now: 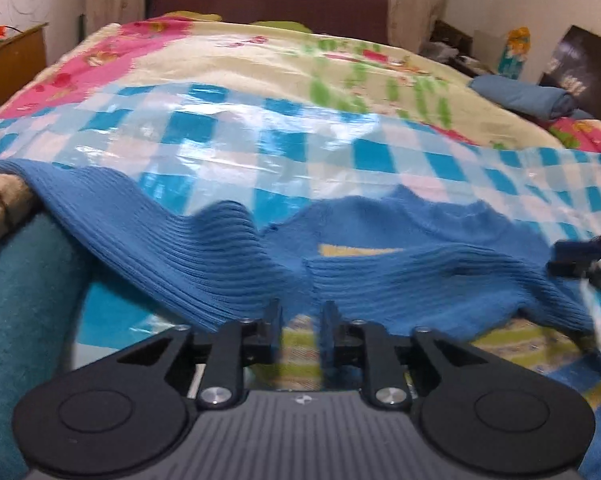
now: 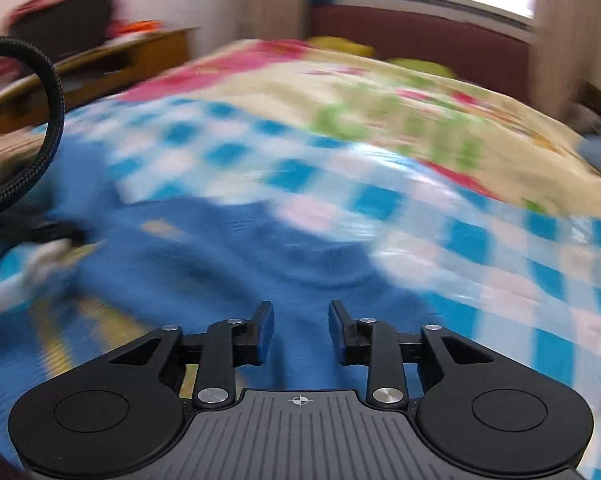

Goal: Fold small clothes

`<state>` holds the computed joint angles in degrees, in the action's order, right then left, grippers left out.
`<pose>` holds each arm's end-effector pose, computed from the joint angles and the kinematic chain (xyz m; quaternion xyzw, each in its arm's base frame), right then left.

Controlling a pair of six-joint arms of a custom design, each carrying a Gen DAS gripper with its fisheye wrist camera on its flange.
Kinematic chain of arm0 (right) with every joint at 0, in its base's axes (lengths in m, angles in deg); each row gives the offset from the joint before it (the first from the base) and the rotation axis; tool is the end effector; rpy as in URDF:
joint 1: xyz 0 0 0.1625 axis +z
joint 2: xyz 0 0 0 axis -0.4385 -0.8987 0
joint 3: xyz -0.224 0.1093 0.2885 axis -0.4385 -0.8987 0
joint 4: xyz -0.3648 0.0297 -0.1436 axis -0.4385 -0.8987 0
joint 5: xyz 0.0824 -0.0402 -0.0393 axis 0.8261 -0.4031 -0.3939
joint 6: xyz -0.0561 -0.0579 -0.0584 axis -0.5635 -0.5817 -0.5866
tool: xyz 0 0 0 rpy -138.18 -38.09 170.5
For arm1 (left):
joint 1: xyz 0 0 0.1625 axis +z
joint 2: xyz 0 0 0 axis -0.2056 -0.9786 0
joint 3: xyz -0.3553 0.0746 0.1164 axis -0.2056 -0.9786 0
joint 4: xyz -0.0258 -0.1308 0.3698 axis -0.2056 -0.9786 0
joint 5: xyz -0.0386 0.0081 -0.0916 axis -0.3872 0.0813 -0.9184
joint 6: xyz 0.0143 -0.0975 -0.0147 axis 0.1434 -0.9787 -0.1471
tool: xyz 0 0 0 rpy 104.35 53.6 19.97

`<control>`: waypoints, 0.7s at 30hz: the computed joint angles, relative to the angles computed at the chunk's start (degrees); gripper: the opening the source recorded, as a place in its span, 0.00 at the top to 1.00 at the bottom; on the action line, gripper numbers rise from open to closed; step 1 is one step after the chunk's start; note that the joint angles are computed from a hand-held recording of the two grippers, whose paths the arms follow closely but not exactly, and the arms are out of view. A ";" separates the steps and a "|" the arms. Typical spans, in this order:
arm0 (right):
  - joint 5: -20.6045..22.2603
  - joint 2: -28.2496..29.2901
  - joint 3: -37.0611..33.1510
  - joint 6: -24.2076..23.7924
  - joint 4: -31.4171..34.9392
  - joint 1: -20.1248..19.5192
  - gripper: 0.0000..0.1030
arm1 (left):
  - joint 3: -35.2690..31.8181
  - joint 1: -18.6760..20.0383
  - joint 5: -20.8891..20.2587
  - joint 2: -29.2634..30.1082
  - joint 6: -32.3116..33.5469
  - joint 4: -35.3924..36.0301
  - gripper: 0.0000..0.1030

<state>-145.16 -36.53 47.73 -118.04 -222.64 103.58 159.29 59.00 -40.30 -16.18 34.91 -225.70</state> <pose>0.0028 -0.4829 0.3614 0.2141 -0.8561 0.3311 0.3340 -0.3169 -0.6059 0.0233 0.3379 0.9005 -0.2086 0.1771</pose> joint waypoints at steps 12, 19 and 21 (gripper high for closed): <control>-2.09 8.33 -1.14 -2.83 5.32 3.98 0.89 | -0.89 0.49 -0.94 0.58 0.90 3.37 0.59; -3.35 8.30 -0.61 1.14 6.99 4.96 0.89 | -0.08 -1.03 4.40 1.69 3.17 -0.48 0.61; -6.26 9.81 -1.63 -0.62 7.36 5.95 0.86 | -0.52 -0.82 4.99 2.12 2.41 0.45 0.61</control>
<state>-151.42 -26.72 46.10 -118.66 -215.27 109.53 158.76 58.18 -35.30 -14.06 37.32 -225.25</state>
